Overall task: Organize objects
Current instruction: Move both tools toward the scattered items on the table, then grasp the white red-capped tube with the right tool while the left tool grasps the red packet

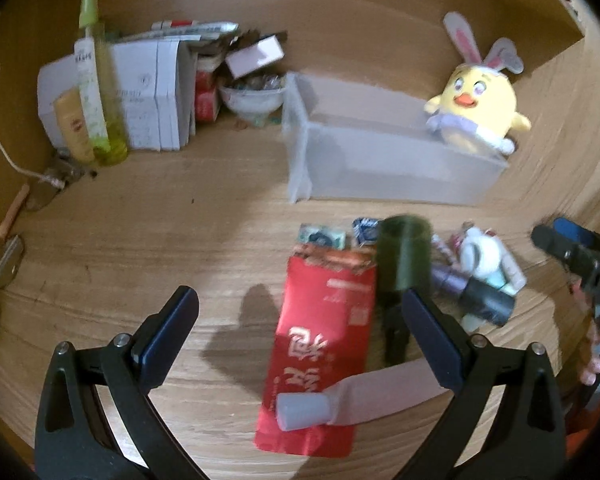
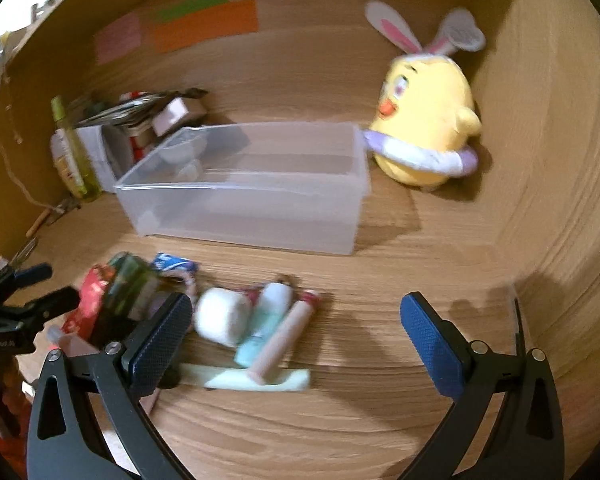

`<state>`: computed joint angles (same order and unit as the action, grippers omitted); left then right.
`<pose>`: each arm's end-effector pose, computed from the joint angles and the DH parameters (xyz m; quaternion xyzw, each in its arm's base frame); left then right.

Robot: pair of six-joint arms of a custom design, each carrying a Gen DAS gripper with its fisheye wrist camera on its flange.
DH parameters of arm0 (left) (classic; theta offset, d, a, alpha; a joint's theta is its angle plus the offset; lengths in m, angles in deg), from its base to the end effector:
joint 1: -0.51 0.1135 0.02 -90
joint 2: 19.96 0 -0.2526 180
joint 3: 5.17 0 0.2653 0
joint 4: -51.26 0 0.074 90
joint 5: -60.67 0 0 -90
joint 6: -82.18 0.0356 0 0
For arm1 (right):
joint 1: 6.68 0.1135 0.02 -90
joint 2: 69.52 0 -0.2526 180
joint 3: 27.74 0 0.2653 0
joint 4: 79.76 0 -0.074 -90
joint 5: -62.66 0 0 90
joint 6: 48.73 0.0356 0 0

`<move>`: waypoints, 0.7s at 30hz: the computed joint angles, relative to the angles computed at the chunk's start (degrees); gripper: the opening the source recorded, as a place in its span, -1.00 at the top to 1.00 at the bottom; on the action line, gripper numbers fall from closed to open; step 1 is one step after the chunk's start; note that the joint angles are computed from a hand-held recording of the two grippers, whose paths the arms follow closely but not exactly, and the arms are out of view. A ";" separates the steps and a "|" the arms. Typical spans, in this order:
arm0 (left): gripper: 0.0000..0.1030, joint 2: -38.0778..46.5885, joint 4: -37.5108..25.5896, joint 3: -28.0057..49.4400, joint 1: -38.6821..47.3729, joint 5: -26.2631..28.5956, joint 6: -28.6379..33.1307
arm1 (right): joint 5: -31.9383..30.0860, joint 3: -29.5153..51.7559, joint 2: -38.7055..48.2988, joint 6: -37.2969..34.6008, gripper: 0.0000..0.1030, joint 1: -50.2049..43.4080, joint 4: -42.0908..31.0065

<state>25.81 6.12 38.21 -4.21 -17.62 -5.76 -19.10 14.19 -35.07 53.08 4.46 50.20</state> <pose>0.1812 -0.0222 0.2031 0.0917 0.9234 -0.1034 0.3580 0.1533 0.0250 0.2170 0.0342 0.9130 0.0154 0.4063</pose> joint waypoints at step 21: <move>-1.00 13.10 0.30 4.71 -1.73 -1.01 3.07 | -0.51 -1.86 14.18 -2.94 -0.59 -5.31 6.72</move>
<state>38.91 6.42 42.92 -5.93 -18.63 -2.69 -19.61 12.32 -20.88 50.14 -0.85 56.92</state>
